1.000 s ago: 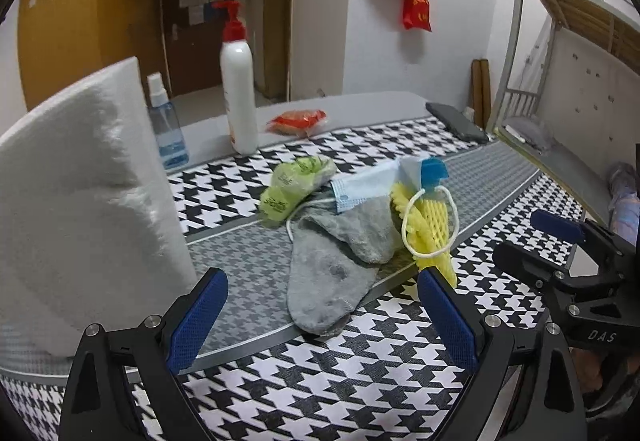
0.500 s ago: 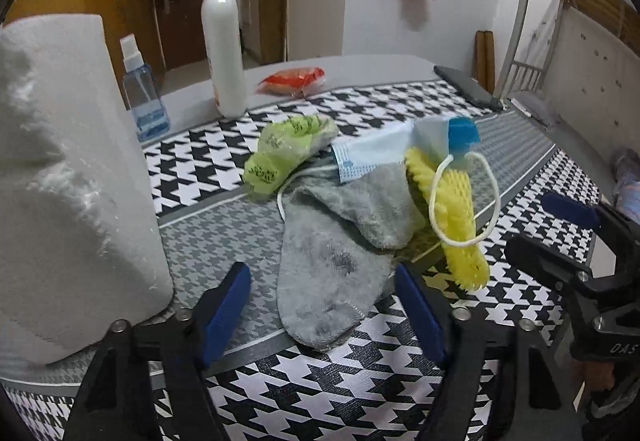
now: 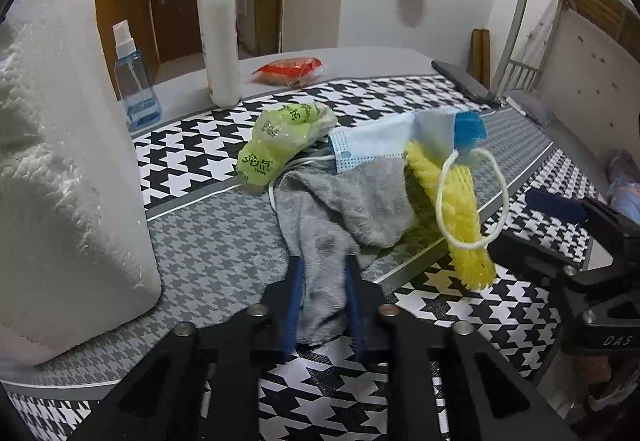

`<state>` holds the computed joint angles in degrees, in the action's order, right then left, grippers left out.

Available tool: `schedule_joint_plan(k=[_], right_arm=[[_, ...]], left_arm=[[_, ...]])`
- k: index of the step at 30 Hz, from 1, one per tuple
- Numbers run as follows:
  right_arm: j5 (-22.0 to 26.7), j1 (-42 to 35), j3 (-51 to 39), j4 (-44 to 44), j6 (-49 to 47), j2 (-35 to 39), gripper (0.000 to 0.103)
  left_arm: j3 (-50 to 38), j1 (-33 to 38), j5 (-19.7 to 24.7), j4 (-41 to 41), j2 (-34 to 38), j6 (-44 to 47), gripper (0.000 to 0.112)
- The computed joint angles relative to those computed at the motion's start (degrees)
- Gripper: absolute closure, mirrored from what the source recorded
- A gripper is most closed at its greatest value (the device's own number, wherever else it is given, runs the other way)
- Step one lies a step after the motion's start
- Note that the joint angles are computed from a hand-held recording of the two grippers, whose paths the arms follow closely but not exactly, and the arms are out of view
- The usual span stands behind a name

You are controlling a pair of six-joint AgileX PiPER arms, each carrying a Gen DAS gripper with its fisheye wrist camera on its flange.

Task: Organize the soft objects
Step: 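Reach the right tool to the yellow foam net and close on it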

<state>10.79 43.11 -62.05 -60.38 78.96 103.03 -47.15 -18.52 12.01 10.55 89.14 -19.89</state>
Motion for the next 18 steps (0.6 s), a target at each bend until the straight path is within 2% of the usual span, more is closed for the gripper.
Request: schedule_joint_plan(k=[6,10,18], right_arm=[[0.03,0.44,-1.31,6.03,-6.88,0.89,0.011],[-0.06,1.16,-1.57,9.91,-11.76,1.04,0.011],[1.36,2.20,-4.47,22.08,-25.35,3.01,0.011]], left_arm=[[1.44,0.50,-1.85,-9.50,-1.39,10.01,0.097],[1.99,0.75,-2.25,-9.59,-1.89,9.77,0.097],[2.90,2.27,-2.61,-25.17,-2.27,25.06,0.097]])
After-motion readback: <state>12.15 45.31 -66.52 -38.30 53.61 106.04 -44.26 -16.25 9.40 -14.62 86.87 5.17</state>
